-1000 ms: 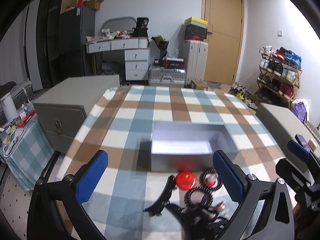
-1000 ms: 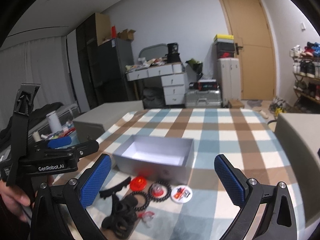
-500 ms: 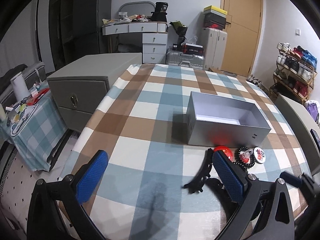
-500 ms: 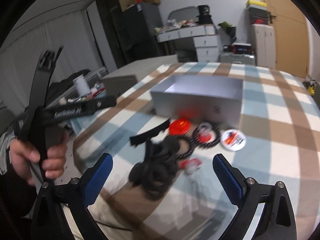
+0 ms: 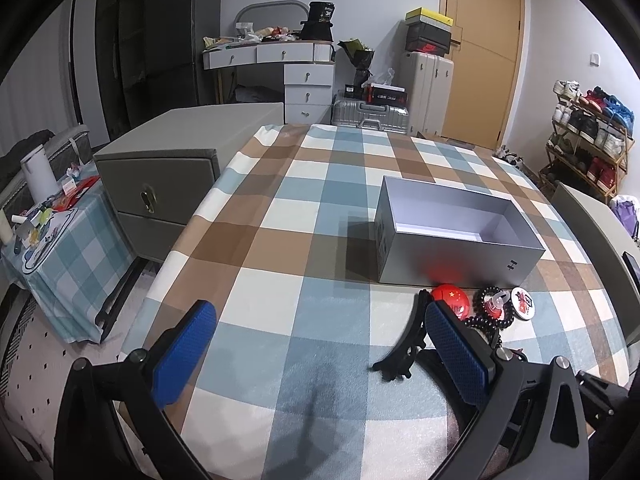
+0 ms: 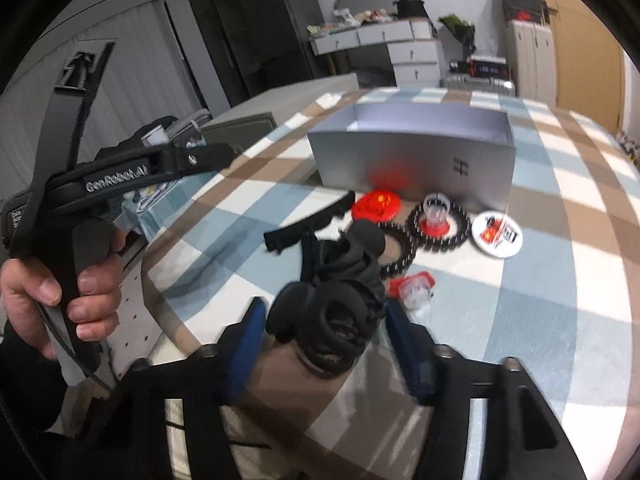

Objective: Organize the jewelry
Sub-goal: 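Grasp a black claw clip with the right tool while the left tool grasps another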

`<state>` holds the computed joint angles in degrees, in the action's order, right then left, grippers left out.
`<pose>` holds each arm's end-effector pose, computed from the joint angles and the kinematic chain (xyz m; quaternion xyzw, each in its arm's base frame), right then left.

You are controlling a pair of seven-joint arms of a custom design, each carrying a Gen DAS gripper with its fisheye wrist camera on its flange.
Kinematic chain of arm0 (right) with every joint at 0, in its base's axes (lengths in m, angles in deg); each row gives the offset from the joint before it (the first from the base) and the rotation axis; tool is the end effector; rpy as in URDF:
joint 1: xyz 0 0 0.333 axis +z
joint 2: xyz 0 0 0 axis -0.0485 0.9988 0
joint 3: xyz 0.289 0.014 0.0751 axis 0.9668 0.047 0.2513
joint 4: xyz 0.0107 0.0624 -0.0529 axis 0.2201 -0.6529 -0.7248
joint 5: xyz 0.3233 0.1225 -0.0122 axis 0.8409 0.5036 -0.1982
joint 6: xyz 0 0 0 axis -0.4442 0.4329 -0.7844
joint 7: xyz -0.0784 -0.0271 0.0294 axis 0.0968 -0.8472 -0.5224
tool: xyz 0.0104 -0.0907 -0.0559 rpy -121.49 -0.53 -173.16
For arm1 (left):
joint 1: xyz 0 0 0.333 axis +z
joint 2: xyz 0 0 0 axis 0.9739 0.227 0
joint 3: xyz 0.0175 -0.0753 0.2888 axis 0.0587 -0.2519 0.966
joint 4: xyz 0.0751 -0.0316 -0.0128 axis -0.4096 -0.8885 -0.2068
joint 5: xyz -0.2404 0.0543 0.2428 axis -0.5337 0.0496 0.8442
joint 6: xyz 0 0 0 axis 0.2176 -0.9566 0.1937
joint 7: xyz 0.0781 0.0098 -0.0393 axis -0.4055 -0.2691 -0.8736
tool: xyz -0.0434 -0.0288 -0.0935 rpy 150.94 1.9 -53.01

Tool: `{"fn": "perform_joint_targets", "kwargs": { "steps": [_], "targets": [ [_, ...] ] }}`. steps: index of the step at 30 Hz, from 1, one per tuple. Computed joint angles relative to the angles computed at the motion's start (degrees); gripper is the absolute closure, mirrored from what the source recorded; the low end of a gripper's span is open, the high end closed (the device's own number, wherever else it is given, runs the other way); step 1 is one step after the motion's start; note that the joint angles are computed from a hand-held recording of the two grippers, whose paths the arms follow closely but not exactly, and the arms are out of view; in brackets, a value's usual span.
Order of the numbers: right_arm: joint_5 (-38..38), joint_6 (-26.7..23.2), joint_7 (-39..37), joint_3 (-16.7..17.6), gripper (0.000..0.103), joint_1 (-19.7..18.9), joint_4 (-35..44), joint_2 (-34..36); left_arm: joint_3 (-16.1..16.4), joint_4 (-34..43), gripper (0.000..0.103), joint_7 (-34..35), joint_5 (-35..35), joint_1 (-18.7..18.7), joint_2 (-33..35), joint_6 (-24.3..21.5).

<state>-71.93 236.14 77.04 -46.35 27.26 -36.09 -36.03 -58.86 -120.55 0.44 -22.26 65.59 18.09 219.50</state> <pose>0.6277 0.3776 0.4424 -0.7322 0.5532 -0.1135 0.3808 0.6783 -0.2077 0.4687 -0.6125 0.6732 -0.3282 0.2527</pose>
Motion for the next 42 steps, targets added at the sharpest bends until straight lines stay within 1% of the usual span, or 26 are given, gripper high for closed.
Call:
{"fn": "perform_joint_targets", "kwargs": {
  "steps": [2,5,6,9,11,13,16,17,18,20,22,24,27,28,30,31,34,37,39,41,42],
  "targets": [
    [0.8,0.9,-0.5,0.8,0.048,-0.5,-1.4,-0.7,0.0,0.0,0.001,0.1,0.0,0.0,0.0,0.0],
    [2.7,3.9,-3.0,2.9,0.048,-1.8,-4.1,-2.1,-0.2,0.0,0.001,0.4,-0.2,0.1,0.0,-0.1],
    [3.6,5.8,-4.4,4.0,0.048,-2.5,-5.7,-2.8,-0.4,0.0,0.001,0.7,-0.3,0.2,0.0,-0.2],
    [5.2,8.0,-7.1,5.3,0.048,-3.1,-7.5,-3.7,-0.8,0.0,0.001,1.5,-0.7,0.4,0.0,-0.4],
    [6.2,9.5,-7.9,5.3,0.048,-3.0,-8.7,-4.4,-1.5,0.0,0.001,2.6,-1.2,0.7,0.0,-0.3],
    [7.2,11.2,-8.0,5.1,0.048,-2.9,-10.3,-5.2,-3.1,0.0,0.001,5.0,-2.6,1.6,0.2,-0.5],
    [9.2,14.9,-7.7,5.1,0.049,-3.3,-13.5,-6.8,-6.9,0.3,0.001,10.4,-6.6,3.9,0.7,-1.0],
    [9.6,16.0,-7.2,4.7,0.048,-3.1,-14.5,-7.3,-8.9,0.5,0.001,13.2,-8.5,5.1,1.1,-1.3],
    [9.9,17.1,-6.6,4.0,0.049,-2.8,-15.6,-7.9,-9.8,0.8,0.001,15.1,-9.8,5.4,1.4,-1.7],
    [10.0,18.8,-4.4,1.5,0.049,-1.4,-17.8,-9.2,-13.5,1.5,0.001,21.4,-13.6,7.3,2.2,-2.8],
    [9.9,20.2,-2.1,-1.0,0.049,0.0,-19.7,-10.2,-18.0,2.7,0.001,28.2,-18.0,9.5,3.5,-4.7],
    [9.6,21.3,-0.4,-2.7,0.049,0.8,-21.0,-10.9,-21.0,4.1,0.001,33.4,-21.7,10.7,4.8,-6.5],
    [9.1,22.6,1.5,-5.0,0.049,1.8,-22.8,-11.9,-21.8,6.9,0.001,38.2,-24.3,10.0,6.3,-9.7],
    [8.9,22.9,1.9,-5.3,0.049,1.9,-23.3,-12.2,-22.1,8.6,0.001,40.2,-25.1,9.6,7.3,-11.8],
    [8.9,23.7,2.2,-5.0,0.049,1.3,-24.2,-12.7,-21.5,11.1,0.001,42.4,-26.1,8.5,8.5,-14.6],
    [9.0,24.1,2.3,-5.0,0.049,1.2,-24.5,-12.8,-21.5,13.1,0.001,44.1,-26.7,8.0,9.5,-16.9],
    [9.2,25.0,2.2,-4.8,0.049,0.8,-25.0,-12.9,-20.1,17.4,0.001,46.9,-28.3,6.4,11.4,-21.4],
    [9.5,25.4,2.0,-4.4,0.049,0.5,-25.2,-12.9,-19.3,18.3,0.002,50.4,-30.8,5.8,11.5,-23.6],
    [9.8,25.6,1.5,-3.4,0.049,-0.4,-25.0,-12.7,-19.0,18.2,0.007,52.7,-32.7,5.8,11.2,-24.7],
    [10.0,25.6,1.3,-3.4,0.049,-0.4,-25.0,-12.6,-18.1,19.4,0.020,54.0,-34.0,5.4,11.6,-26.3],
    [10.1,25.6,1.0,-3.0,0.049,-0.7,-25.0,-12.6,-17.8,19.8,0.024,54.4,-34.6,5.2,11.8,-27.1]
  ]
}}
